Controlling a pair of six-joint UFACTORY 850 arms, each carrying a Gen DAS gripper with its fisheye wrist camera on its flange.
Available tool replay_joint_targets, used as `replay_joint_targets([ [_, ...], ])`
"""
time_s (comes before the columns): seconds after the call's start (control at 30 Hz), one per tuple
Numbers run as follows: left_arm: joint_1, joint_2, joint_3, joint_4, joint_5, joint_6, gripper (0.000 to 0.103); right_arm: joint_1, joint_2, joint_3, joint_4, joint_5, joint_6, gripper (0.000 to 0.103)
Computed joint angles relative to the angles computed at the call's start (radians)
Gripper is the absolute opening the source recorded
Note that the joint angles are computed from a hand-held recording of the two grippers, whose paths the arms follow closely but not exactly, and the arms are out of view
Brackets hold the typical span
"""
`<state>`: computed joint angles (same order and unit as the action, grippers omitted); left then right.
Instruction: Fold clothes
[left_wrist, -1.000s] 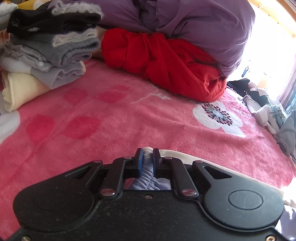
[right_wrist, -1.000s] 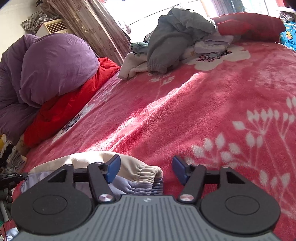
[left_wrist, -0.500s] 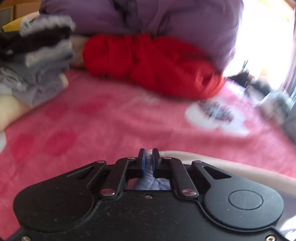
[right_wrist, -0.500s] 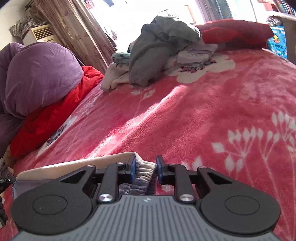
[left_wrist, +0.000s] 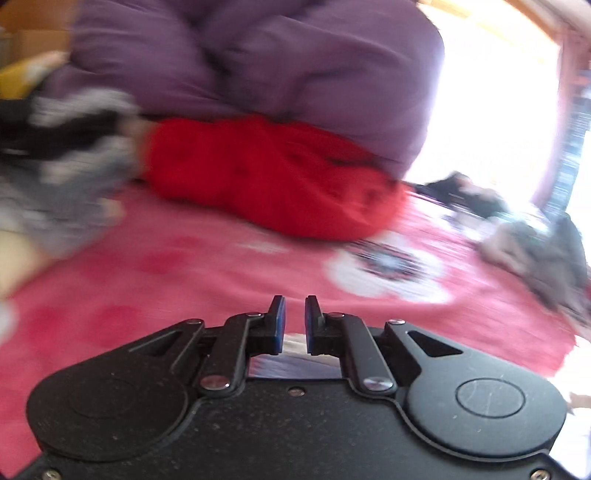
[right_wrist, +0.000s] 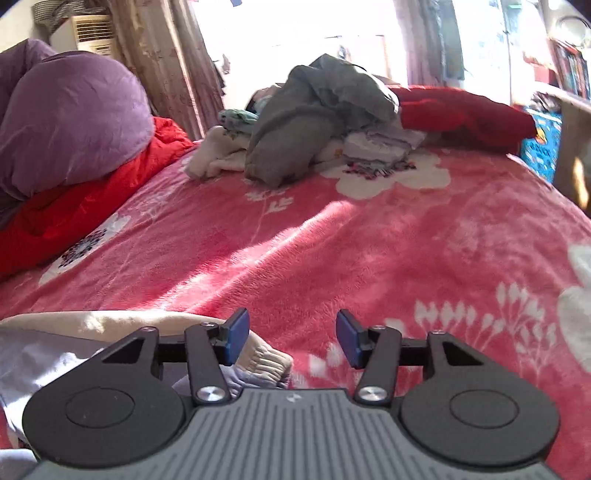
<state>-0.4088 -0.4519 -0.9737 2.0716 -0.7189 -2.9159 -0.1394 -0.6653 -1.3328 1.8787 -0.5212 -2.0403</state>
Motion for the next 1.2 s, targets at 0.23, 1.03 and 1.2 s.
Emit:
replay_joint_targets([
  [0.23, 0.019, -0.089, -0.118, -0.185, 0.156, 0.263, 0.019, 0.038, -0.042, -0.055, -0.257, 0.034, 0.197, 0.034],
  [1.03, -0.368, 0.520, 0.446, -0.630, -0.030, -0.030, 0.051, -0.228, 0.164, 0.417, 0.079, -0.334, 0.238, 0.068],
  [1.2, -0.426, 0.512, 0.489, -0.658, 0.031, -0.094, 0.052, -0.200, 0.208, 0.469, 0.121, -0.375, -0.034, 0.067],
])
